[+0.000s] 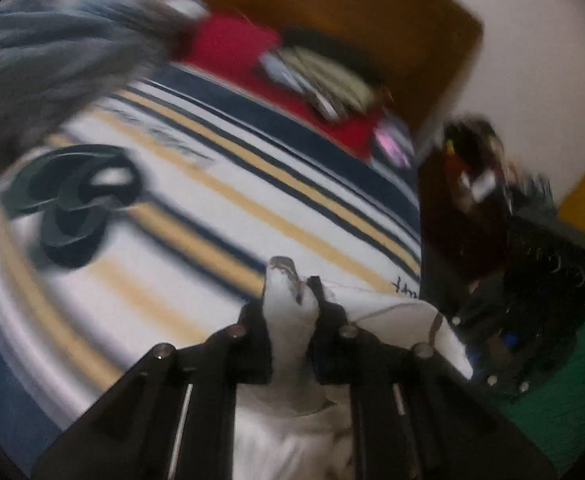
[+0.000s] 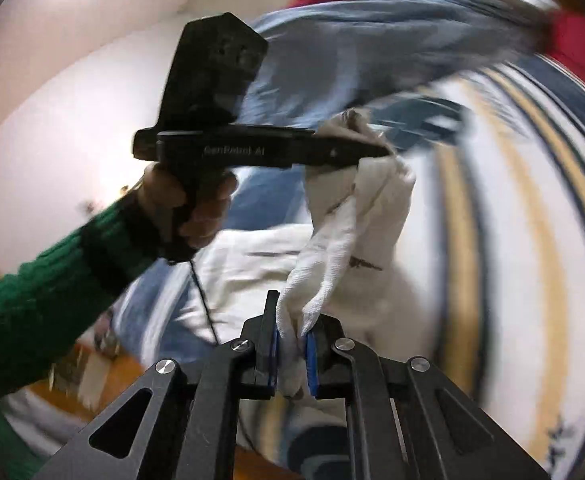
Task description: Fold clothes
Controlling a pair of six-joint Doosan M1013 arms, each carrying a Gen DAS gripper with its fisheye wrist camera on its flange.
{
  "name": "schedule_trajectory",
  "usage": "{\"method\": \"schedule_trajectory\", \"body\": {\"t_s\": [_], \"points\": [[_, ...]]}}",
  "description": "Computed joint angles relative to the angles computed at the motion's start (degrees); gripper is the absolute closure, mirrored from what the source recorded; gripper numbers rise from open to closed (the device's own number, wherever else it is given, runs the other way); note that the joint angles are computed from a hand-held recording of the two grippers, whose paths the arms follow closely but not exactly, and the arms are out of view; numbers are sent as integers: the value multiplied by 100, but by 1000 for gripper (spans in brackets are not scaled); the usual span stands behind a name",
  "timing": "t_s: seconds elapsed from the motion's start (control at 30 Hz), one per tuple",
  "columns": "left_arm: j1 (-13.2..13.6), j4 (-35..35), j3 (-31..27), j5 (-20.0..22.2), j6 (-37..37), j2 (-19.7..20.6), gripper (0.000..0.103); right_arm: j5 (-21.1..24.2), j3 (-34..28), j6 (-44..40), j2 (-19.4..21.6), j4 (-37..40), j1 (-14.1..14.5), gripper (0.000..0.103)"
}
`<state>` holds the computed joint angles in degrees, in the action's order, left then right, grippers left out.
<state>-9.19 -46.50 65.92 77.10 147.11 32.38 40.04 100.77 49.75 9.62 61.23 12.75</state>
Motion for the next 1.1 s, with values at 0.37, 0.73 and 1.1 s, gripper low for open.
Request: {"method": "schedule_trajectory", "body": {"t_s": [0.37, 0.73, 1.1], "points": [[1488, 299, 1151, -1517, -1800, -166, 70, 1027, -1912, 450, 1759, -1532, 1501, 91], [1943, -1107, 3103, -3244, -728, -1571, 47, 1862, -2379, -158, 1856, -1341, 1302, 38], [763, 2404, 3964, -4836, -4631, -1961, 39, 2921, -4786, 227, 3274, -4256, 1546, 34]]}}
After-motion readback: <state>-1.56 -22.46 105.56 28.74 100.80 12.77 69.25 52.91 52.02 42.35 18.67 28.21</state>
